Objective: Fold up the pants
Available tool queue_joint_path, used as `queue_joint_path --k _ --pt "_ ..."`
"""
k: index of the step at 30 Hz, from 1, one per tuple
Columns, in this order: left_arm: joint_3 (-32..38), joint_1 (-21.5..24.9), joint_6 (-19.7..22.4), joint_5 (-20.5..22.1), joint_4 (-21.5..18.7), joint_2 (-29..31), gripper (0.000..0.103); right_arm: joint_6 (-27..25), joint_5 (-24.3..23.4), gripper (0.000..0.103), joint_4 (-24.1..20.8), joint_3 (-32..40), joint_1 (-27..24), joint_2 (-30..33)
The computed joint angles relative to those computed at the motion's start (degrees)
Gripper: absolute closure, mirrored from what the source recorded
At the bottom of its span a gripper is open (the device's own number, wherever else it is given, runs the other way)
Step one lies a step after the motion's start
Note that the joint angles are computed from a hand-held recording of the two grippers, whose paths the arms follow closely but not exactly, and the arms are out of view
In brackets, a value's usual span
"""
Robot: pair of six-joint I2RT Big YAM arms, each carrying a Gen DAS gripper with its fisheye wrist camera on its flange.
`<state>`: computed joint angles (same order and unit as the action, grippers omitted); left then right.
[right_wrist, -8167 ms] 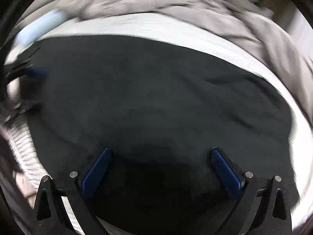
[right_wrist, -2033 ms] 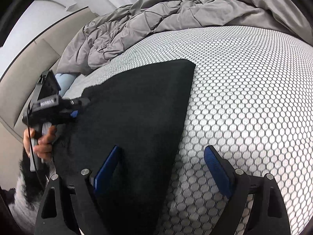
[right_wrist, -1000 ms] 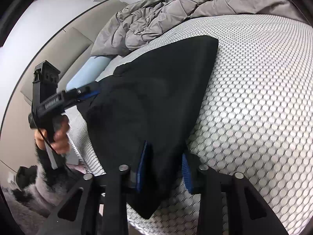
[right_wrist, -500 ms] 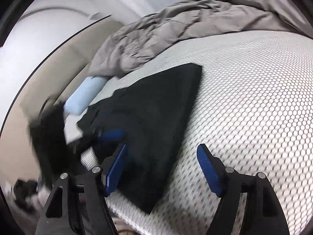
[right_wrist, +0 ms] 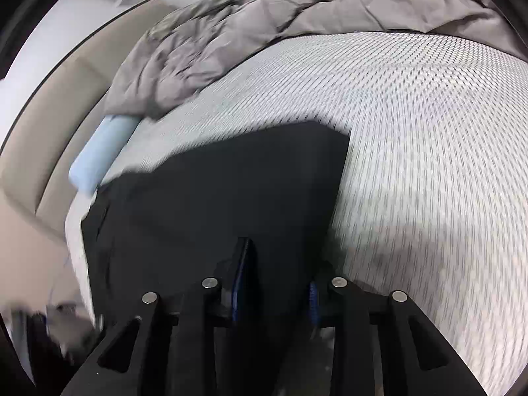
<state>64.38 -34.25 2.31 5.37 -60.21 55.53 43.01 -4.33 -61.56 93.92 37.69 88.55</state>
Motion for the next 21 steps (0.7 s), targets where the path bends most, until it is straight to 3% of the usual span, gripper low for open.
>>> queue_joint_path --k 6,9,10,12,14,16,17,19,20,21 --pt "-0.39 0.66 0.36 0.68 0.76 -0.58 0.016 -4.39 4.20 0.080 -4.58 11.15 -4.04 9.61" --pt "2.33 4.02 1.31 6.41 -2.25 0.86 0.016 -1.54 3.84 0.073 -7.29 14.38 -4.72 10.54" --pt "3.10 6.04 1.15 8.99 -3.20 0.66 0.016 -0.41 3.23 0.071 -6.50 13.05 -4.91 8.97" --pt "4.01 10.94 1.07 13.01 -3.12 -0.55 0.016 2.36 3.82 0.052 -3.31 6.61 -4.16 2.28" --pt "4.65 15.29 1.52 14.96 -2.41 -1.39 0.015 5.13 5.12 0.050 -1.18 1.07 -2.09 -3.42" --pt "5.30 20.36 1.72 16.51 -1.48 -1.68 0.014 9.35 2.58 0.048 2.19 -6.06 0.05 -9.64" --pt "5.41 22.76 1.49 17.06 -0.96 -1.54 0.014 12.69 0.27 0.048 6.02 -10.32 1.27 -12.52" --pt "5.65 25.88 0.92 17.31 -0.73 -0.86 0.014 19.19 -2.74 0.048 12.40 -16.06 3.60 -15.58" --pt "5.90 27.33 0.86 17.21 -1.05 -0.25 0.014 20.27 -3.10 0.048 13.06 -16.76 4.18 -15.70" --pt "6.58 28.43 1.12 17.32 -1.10 0.93 0.014 19.39 -2.99 0.056 13.03 -16.39 4.73 -14.86"
